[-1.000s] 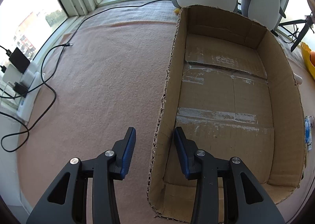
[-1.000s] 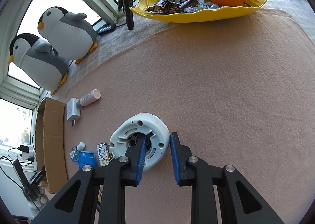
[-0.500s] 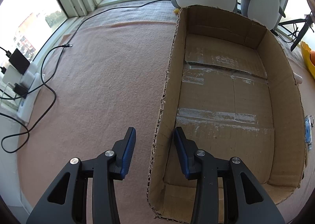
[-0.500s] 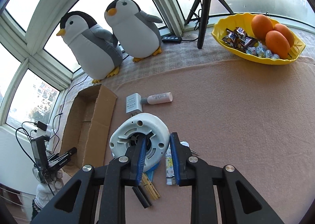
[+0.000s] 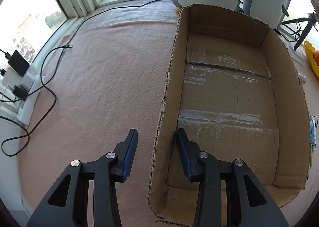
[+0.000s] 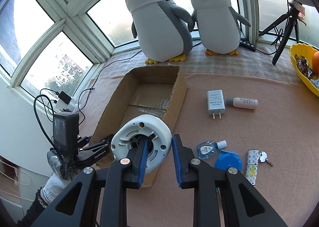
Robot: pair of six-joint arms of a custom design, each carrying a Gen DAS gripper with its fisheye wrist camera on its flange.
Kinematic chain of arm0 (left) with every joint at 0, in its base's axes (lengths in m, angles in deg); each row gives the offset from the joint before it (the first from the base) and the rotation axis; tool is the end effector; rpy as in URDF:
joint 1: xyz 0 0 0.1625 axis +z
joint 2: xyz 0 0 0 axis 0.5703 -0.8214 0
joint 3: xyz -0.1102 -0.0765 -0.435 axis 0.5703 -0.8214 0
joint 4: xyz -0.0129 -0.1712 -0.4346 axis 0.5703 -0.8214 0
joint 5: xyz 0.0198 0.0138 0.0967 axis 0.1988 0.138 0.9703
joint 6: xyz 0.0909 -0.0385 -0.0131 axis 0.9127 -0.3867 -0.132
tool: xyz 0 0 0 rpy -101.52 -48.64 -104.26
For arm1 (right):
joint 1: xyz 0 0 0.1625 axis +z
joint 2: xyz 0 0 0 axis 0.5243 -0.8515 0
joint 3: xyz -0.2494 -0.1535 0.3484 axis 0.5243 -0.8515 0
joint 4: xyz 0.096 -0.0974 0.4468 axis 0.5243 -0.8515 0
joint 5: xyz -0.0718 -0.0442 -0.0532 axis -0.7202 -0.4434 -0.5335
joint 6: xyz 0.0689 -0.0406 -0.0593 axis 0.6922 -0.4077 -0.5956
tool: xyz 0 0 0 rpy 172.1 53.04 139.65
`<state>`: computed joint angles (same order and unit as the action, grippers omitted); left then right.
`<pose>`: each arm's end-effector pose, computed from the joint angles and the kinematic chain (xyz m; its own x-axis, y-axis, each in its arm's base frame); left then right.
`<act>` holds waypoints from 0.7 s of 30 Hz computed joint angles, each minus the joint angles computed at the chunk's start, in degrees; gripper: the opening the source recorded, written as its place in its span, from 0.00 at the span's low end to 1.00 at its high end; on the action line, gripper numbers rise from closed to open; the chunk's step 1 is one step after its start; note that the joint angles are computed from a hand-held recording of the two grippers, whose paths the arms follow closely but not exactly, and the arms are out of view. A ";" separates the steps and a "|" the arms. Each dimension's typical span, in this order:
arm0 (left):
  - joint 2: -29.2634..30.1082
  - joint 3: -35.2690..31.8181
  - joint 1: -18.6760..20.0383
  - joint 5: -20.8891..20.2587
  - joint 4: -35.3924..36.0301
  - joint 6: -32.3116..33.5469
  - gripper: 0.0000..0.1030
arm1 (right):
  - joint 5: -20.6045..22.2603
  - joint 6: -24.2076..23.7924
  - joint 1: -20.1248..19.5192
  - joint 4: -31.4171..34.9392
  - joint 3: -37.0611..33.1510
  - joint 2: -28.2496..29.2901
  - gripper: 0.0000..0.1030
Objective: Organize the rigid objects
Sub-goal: 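Grasp the white plug device with the right gripper and lift it, then lower the white plug device into the box and open the right gripper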
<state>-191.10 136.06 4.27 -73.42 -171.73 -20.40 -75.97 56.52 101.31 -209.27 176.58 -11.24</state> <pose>-0.0689 -0.3251 0.2983 -0.6370 -0.0724 -0.7674 0.2604 0.9168 -0.3027 0.3852 -0.2932 0.0732 -0.8912 -0.2218 0.3958 -0.3749 0.8513 -0.3671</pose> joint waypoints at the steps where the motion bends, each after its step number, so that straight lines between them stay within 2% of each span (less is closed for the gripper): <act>1: 0.07 -0.06 -0.04 -0.07 0.23 -0.28 0.38 | 0.31 -0.11 0.22 -0.05 -0.60 1.10 0.21; 5: 0.63 -0.11 -0.42 0.45 1.19 -0.19 0.38 | 0.96 -0.13 0.95 1.55 -3.20 4.95 0.21; 10: -0.54 -0.06 0.29 -0.53 -0.44 1.84 0.38 | -2.68 -0.94 2.82 3.53 -6.29 9.44 0.21; 18: -1.82 0.52 0.89 -1.01 -2.87 5.61 0.38 | -4.66 1.39 3.24 7.02 -8.47 12.41 0.21; 21: -2.18 0.62 1.18 -1.26 -3.60 6.81 0.38 | -5.81 2.04 3.68 8.56 -9.16 13.07 0.24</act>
<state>-193.28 136.68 5.44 -74.68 -175.33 -13.58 -81.78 58.56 104.99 -200.71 167.42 1.83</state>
